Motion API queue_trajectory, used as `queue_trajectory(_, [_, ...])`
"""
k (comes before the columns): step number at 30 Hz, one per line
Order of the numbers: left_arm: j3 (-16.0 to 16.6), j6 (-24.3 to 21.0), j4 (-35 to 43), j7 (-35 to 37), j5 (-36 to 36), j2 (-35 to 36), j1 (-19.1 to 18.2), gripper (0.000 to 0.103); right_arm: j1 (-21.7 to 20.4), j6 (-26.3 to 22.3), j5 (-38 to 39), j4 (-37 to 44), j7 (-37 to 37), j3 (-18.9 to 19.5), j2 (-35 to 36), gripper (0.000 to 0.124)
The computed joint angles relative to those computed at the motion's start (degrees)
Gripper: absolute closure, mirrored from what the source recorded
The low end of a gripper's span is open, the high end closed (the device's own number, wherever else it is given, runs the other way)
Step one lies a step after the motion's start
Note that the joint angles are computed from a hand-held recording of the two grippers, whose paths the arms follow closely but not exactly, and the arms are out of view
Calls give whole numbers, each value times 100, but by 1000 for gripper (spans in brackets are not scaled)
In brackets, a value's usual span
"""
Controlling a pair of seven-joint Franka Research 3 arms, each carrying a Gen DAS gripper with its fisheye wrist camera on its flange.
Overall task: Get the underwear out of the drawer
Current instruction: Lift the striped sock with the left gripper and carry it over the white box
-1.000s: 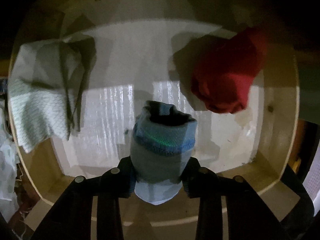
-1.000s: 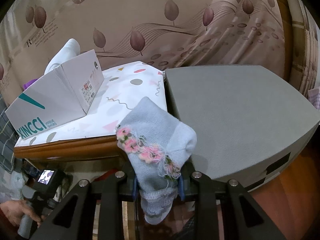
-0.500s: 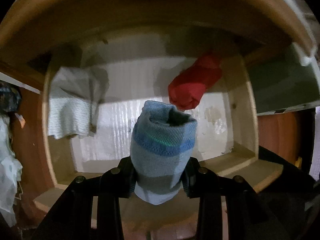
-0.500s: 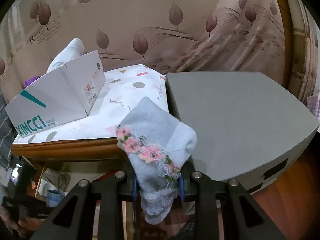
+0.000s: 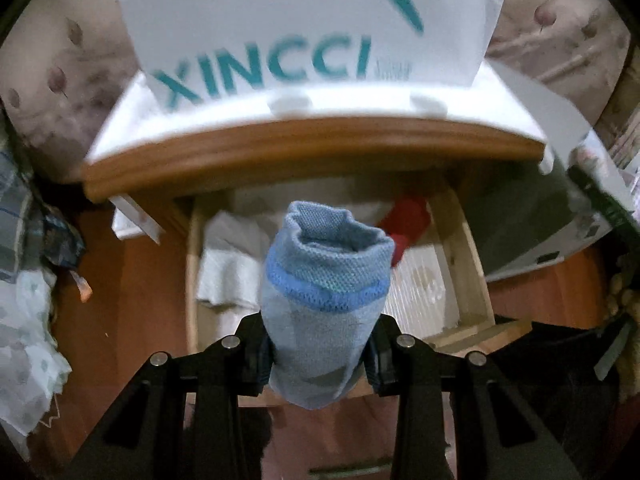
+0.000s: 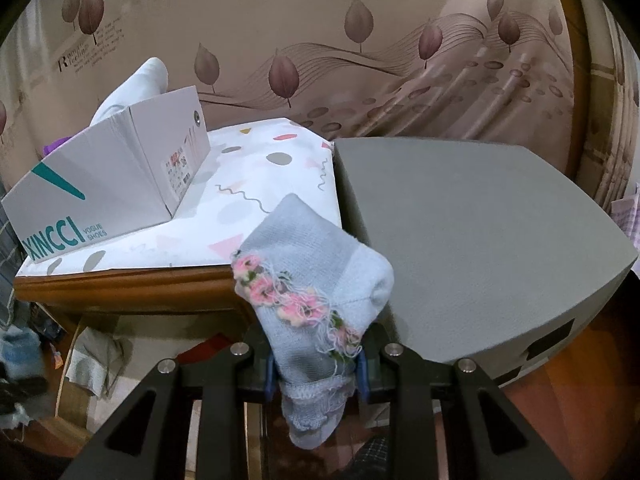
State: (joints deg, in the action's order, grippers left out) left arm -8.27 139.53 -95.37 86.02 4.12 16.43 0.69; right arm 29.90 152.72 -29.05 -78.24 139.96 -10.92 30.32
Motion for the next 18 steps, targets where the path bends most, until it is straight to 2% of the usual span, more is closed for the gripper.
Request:
queue_trajectory(9, [66,348,148,173,-30,-486,106,70,25,-105,-35,73,-80,16,43,95])
queue_trajectory(15, [125,295,841,237,87,-398,111,70,32,-96,-34,63,-75,11,34,95])
queue_trajectory(18, [135,91,1513,188,42,-98,147,70,33,-91,-35,59,-42,7,31,95])
